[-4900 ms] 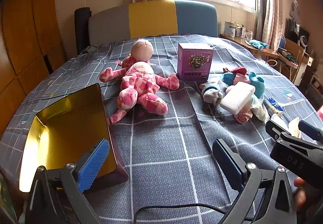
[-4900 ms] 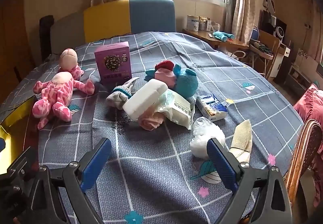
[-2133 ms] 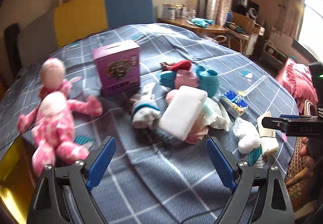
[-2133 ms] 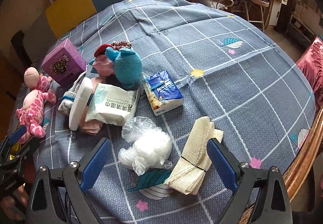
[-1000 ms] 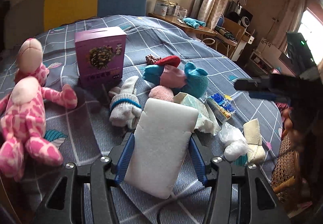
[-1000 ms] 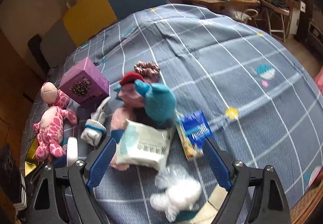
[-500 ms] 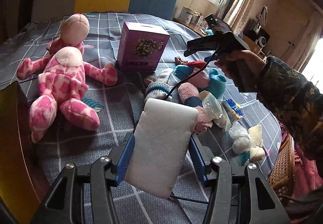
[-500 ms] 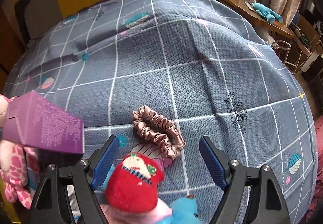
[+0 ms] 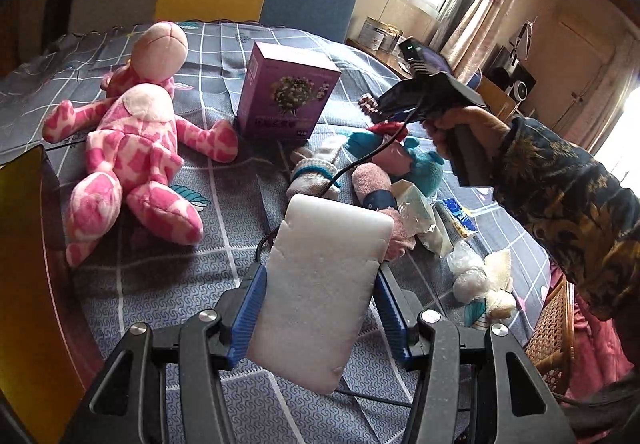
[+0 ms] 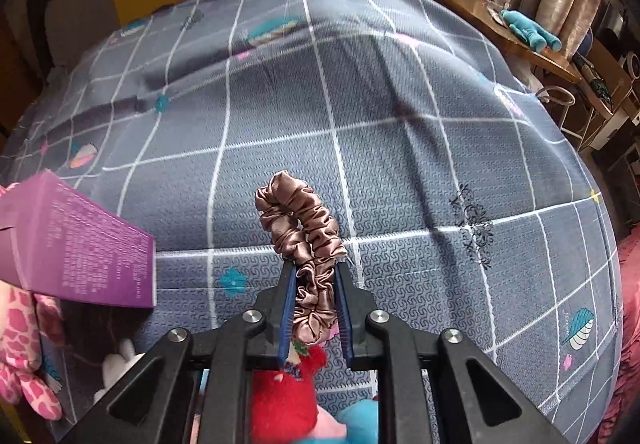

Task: Organize soft objects
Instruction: 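Grasp the pink satin scrunchie with the right tool, then carry the sponge block into the gold tray and open the left tool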

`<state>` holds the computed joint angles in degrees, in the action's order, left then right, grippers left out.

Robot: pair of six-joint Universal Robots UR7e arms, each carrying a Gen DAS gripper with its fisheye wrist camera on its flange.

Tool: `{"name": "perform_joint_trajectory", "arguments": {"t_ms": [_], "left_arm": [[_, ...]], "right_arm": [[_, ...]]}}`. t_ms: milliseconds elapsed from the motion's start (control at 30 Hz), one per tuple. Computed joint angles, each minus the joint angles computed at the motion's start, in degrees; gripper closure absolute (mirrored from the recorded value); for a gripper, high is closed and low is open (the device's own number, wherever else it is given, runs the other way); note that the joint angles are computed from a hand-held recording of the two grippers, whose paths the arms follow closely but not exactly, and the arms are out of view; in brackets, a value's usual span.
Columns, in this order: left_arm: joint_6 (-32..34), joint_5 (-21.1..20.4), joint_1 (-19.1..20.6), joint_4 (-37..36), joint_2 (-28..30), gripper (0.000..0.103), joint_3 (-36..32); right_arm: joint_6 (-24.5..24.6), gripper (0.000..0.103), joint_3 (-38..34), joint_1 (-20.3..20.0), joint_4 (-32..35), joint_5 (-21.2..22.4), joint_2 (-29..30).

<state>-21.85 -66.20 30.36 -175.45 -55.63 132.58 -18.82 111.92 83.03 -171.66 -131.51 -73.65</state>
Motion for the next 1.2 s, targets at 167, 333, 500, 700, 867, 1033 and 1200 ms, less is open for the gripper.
{"name": "perform_joint_trajectory", "arguments": {"t_ms": [167,333,500,700,867,1033,1200], "left_arm": [[-2.1,2.3,-1.3,0.3,-2.7,0.048,1.7],[-6.1,6.7,-2.6,2.7,-8.7,0.048,4.8],[-14.6,14.4,-2.3,10.8,-18.7,0.048,8.4],[-25.0,20.4,4.0,22.0,-28.1,0.047,9.2],[-25.6,20.2,11.5,22.3,-25.1,0.046,4.6],[-24.5,19.9,16.0,18.6,-19.5,0.044,0.1],[-22.3,18.2,19.4,15.4,-14.5,0.032,-3.9]], "right_arm": [[-3.0,0.085,6.1,3.2,-2.6,3.6,-6.6],[-4.5,0.085,13.9,6.0,-0.7,8.3,-12.3],[-5.8,0.085,22.8,9.4,-0.3,9.9,-15.4],[-5.8,0.085,31.9,12.5,-2.4,9.6,-13.9],[-2.5,0.085,36.3,12.9,-5.7,9.6,-9.0],[0.2,0.085,37.5,14.3,-8.2,9.0,-6.0],[1.9,0.085,37.6,15.7,-8.5,7.7,-5.4]]}}
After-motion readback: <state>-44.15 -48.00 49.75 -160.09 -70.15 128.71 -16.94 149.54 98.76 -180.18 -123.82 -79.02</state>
